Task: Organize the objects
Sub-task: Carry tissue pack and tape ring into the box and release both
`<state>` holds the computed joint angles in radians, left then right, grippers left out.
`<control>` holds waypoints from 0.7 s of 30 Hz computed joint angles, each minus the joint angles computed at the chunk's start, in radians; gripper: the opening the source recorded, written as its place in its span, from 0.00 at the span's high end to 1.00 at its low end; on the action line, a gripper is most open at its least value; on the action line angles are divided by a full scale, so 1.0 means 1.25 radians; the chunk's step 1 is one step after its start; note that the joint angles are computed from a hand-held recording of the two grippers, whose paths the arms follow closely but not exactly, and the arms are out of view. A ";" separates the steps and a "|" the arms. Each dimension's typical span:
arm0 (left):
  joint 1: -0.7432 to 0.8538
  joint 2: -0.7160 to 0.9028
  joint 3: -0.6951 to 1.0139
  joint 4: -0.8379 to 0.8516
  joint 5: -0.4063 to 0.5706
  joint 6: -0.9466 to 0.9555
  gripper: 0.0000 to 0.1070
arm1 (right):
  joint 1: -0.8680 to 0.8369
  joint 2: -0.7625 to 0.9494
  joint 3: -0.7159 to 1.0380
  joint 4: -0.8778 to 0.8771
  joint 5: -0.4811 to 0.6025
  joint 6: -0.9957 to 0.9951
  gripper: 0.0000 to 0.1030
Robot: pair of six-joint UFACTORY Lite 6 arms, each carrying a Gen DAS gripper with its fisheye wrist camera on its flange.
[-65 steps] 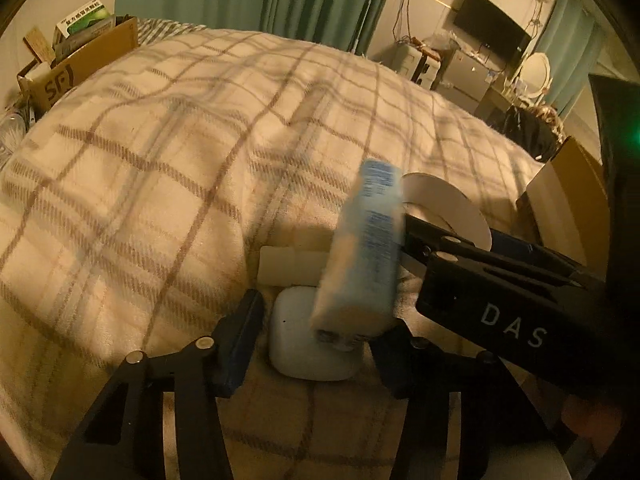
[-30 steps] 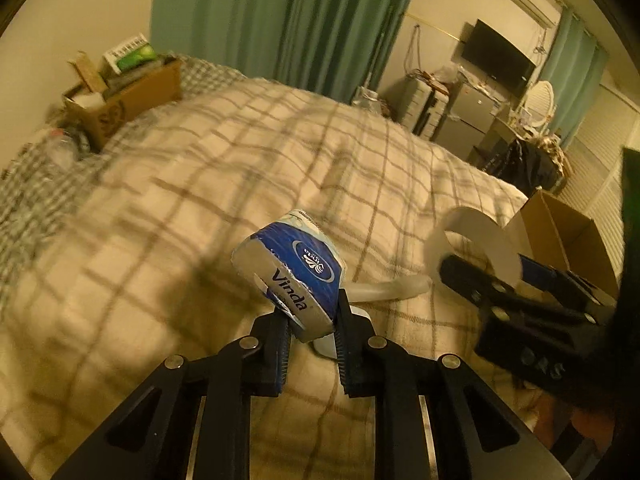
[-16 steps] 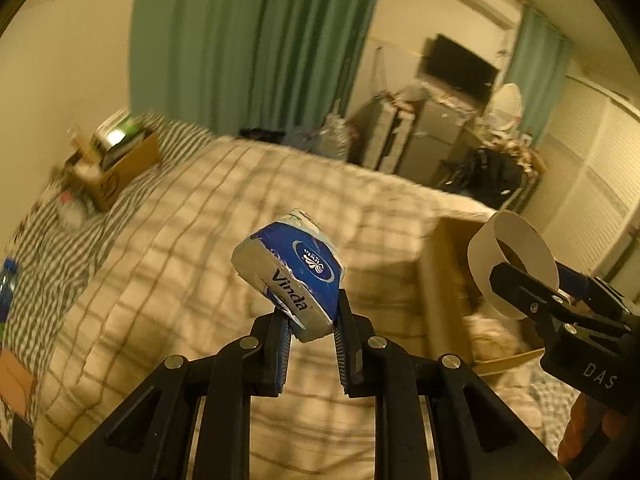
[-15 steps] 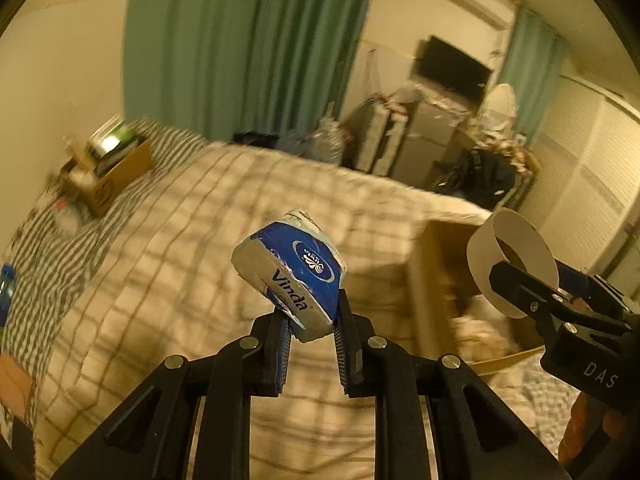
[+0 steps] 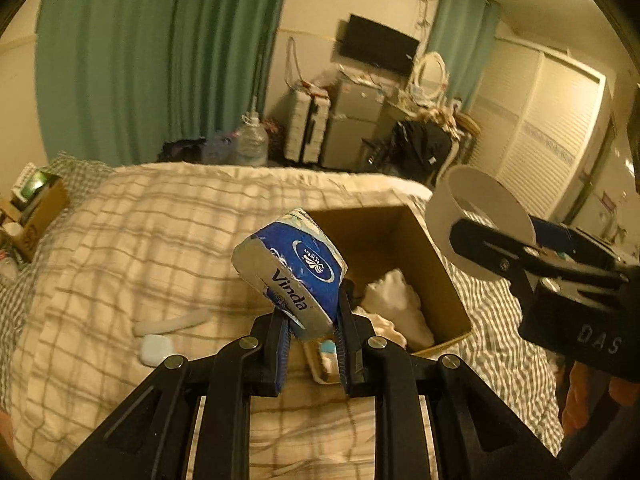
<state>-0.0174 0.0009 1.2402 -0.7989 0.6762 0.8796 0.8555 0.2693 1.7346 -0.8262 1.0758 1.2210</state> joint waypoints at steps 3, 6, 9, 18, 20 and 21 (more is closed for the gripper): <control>-0.032 0.037 -0.011 -0.027 -0.015 0.042 0.82 | -0.050 -0.058 -0.108 0.016 -0.064 0.011 0.19; -0.063 0.079 -0.023 -0.053 -0.032 0.072 0.82 | -0.102 -0.076 -0.178 0.037 -0.123 0.010 0.19; -0.099 0.112 -0.024 -0.052 -0.056 0.080 0.82 | -0.144 -0.079 -0.232 0.053 -0.174 0.011 0.19; -0.134 0.145 -0.012 -0.040 -0.084 0.069 0.68 | -0.203 -0.103 -0.336 0.044 -0.286 0.075 0.14; -0.127 0.145 -0.008 -0.039 -0.082 0.068 0.48 | -0.198 -0.109 -0.330 0.034 -0.262 0.085 0.13; -0.120 0.131 -0.014 -0.041 -0.085 0.069 0.40 | -0.195 -0.106 -0.320 0.036 -0.254 0.082 0.13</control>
